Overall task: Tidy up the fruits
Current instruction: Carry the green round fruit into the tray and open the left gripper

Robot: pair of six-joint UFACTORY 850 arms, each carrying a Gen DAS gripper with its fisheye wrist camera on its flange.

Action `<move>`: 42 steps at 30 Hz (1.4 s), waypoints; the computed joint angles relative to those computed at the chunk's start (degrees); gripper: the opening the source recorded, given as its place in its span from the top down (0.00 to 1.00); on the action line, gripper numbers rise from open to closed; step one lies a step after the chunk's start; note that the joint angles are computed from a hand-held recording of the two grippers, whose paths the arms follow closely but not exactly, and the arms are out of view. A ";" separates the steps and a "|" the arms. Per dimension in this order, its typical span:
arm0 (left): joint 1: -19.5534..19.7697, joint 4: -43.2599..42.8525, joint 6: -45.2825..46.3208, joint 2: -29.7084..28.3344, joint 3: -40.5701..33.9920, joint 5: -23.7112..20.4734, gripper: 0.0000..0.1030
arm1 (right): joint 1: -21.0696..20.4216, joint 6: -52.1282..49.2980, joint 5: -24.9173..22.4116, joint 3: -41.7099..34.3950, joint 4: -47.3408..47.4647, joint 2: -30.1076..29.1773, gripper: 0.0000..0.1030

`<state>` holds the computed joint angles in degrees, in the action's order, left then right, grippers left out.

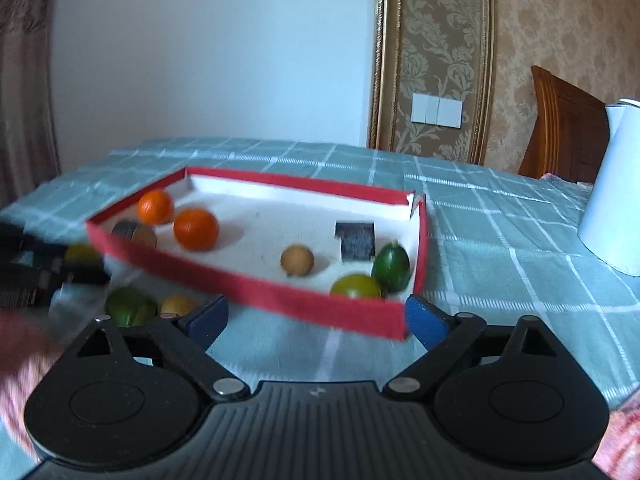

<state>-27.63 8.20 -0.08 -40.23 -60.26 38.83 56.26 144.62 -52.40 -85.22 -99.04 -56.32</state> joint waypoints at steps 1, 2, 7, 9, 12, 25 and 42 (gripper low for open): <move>0.03 0.42 -0.53 0.09 -0.26 -0.17 0.70 | 0.11 0.88 0.72 0.88 -0.50 0.41 0.07; 0.03 0.75 -1.22 0.15 -0.63 -0.48 0.70 | 0.14 0.71 1.35 1.03 0.10 0.41 0.07; -0.34 0.86 -1.93 -0.23 -3.16 -1.86 0.70 | -1.82 5.04 7.43 2.70 1.42 1.71 0.07; -0.74 -0.17 -1.01 -0.66 -4.42 -2.61 0.70 | -2.09 7.01 7.83 3.36 0.21 1.96 0.05; -1.07 -0.65 -1.74 -1.49 -6.81 -4.37 0.70 | -2.22 5.02 8.24 2.48 1.53 1.47 0.03; -1.50 -13.33 2.13 -10.71 -25.26 -17.43 0.70 | -2.10 -0.15 8.21 0.78 5.00 0.70 0.02; -2.03 -45.94 33.24 -21.28 -41.66 -26.08 0.70 | -2.11 -2.04 8.32 0.06 6.05 0.36 0.00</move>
